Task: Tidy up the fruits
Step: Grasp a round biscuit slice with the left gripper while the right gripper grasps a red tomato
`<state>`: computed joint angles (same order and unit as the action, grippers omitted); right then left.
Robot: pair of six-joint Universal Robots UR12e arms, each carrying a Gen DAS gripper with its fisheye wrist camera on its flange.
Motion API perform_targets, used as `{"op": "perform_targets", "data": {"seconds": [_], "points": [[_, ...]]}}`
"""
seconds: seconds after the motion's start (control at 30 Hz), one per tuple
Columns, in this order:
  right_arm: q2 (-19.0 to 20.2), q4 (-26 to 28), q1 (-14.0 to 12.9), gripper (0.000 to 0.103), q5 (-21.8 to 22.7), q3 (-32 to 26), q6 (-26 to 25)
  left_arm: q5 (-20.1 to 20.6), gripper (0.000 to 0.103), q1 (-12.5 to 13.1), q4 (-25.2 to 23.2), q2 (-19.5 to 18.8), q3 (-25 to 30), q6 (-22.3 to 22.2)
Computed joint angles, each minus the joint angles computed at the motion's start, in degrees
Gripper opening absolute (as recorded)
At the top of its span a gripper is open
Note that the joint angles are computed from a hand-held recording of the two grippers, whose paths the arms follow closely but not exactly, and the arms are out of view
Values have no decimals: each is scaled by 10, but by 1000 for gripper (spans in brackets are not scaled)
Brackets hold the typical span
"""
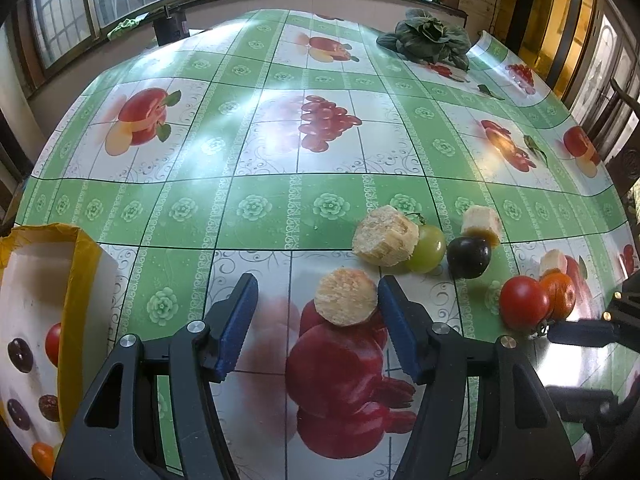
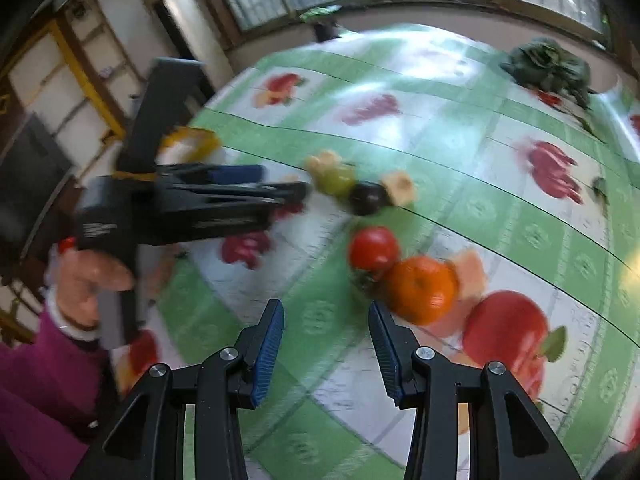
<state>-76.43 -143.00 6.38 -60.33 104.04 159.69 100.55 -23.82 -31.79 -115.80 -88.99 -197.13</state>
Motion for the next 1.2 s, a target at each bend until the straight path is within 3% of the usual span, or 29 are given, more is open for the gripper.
{"op": "perform_targets", "data": {"seconds": [0.37,0.6,0.73,0.83,1.07,1.2], "points": [[17,-89,13,43,-59,-1,48,4,65,-1,1,-2,1,0],[24,-146,37,43,-137,3,34,7,67,-2,2,-4,3,0],[31,-182,55,44,-187,4,-9,8,68,-2,3,-3,3,1],[33,-185,57,45,-190,5,-15,9,68,-2,3,-3,3,1],[23,-143,38,43,-137,6,2,14,68,-4,3,-3,3,3],[29,-169,45,43,-154,5,11,16,68,-4,5,-4,2,-3]]}}
